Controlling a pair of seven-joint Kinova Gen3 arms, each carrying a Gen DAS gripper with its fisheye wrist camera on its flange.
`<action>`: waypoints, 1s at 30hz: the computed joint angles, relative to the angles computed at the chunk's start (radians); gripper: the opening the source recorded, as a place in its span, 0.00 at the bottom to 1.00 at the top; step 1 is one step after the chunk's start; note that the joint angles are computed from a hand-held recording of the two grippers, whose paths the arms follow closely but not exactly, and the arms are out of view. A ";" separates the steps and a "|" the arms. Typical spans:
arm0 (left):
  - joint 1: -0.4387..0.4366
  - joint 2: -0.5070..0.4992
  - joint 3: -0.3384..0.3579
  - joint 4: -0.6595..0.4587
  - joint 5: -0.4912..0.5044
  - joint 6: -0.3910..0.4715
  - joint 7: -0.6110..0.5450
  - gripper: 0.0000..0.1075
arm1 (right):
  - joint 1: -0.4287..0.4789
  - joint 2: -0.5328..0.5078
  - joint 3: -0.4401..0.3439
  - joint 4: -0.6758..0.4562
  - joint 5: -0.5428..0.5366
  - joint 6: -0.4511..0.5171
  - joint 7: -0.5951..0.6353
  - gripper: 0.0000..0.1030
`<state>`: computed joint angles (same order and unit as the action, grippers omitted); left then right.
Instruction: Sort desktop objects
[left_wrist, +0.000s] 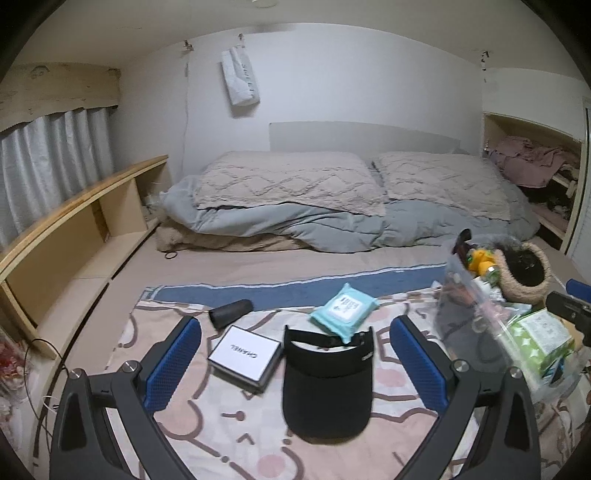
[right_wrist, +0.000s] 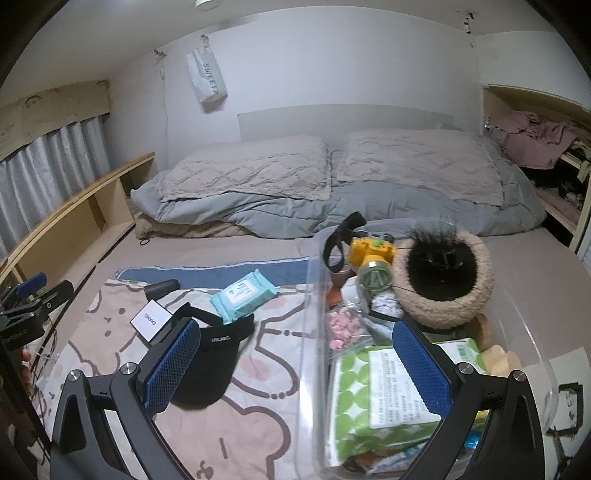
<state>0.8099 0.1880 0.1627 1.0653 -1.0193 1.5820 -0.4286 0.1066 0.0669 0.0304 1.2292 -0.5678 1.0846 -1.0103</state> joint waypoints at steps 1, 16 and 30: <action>-0.007 -0.016 -0.002 0.025 0.009 -0.013 0.009 0.95 | -0.004 -0.001 -0.003 0.002 0.002 -0.002 -0.001 1.00; -0.154 -0.106 0.053 0.187 0.054 -0.113 0.099 0.95 | -0.081 0.001 -0.034 0.036 0.029 -0.053 -0.012 1.00; -0.277 -0.161 0.052 0.305 0.087 -0.223 0.122 0.95 | -0.115 0.059 -0.071 0.026 0.073 -0.087 -0.056 1.00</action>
<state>0.5325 0.0274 0.2142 1.3706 -0.9320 1.3595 -0.3066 -0.0083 0.1256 -0.0402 1.2555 -0.4948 0.9971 -1.0663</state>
